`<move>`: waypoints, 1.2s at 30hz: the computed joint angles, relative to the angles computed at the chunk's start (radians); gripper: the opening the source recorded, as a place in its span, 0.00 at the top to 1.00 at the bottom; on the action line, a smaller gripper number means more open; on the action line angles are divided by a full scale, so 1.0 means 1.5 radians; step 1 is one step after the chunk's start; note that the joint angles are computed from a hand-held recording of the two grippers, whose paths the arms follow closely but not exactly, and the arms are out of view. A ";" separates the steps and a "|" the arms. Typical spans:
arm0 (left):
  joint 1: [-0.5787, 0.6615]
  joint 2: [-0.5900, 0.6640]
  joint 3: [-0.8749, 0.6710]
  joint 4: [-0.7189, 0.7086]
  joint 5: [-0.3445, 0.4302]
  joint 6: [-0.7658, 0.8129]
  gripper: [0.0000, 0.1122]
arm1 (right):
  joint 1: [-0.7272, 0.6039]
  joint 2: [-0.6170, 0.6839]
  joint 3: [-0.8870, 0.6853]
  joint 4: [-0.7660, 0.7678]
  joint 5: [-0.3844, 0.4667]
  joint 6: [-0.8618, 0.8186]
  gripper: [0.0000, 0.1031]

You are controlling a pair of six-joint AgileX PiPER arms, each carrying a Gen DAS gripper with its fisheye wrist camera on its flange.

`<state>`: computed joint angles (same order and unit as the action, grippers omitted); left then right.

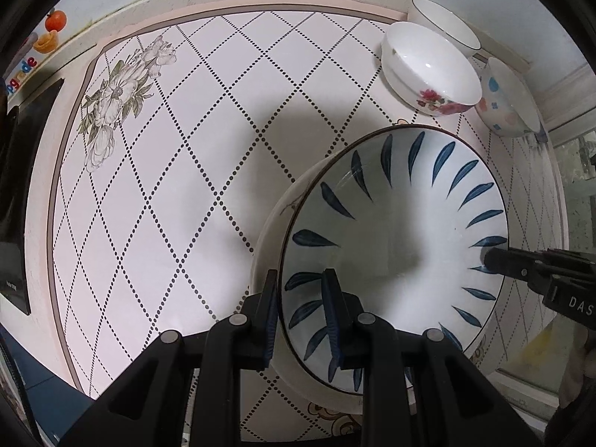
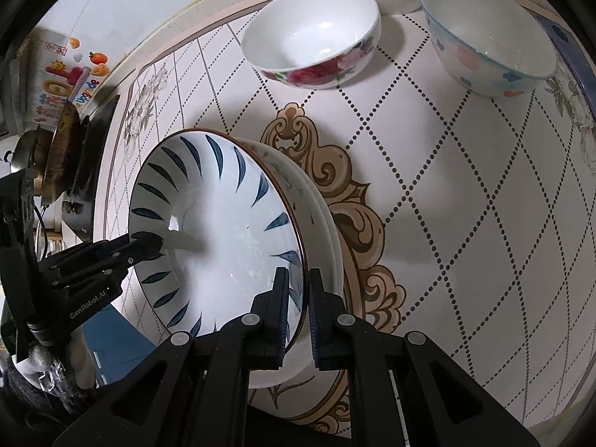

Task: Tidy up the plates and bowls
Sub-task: 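Carry the blue-striped plate onto the pink-rose plate and open both grippers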

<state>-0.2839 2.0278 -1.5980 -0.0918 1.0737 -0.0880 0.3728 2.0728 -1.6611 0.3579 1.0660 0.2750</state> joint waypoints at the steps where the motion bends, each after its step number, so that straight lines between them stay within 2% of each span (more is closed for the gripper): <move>1: -0.001 0.002 -0.002 0.001 0.001 -0.003 0.82 | 0.001 0.003 -0.001 0.002 0.001 -0.002 0.89; 10: -0.017 0.001 0.011 0.033 -0.018 -0.051 0.82 | 0.003 0.016 -0.009 0.005 0.010 -0.030 0.89; 16: -0.017 0.005 0.004 0.033 -0.011 -0.051 0.82 | 0.007 0.029 -0.020 0.000 0.008 -0.035 0.89; 23: -0.008 -0.042 0.037 0.018 -0.006 -0.051 0.82 | 0.001 0.024 -0.012 0.008 -0.001 0.009 0.88; 28: -0.007 -0.112 0.050 0.038 0.025 -0.071 0.82 | 0.026 -0.034 0.009 -0.054 -0.008 0.069 0.88; 36: 0.001 -0.257 0.074 0.028 0.079 -0.055 0.82 | 0.137 -0.178 0.008 -0.187 0.042 0.226 0.88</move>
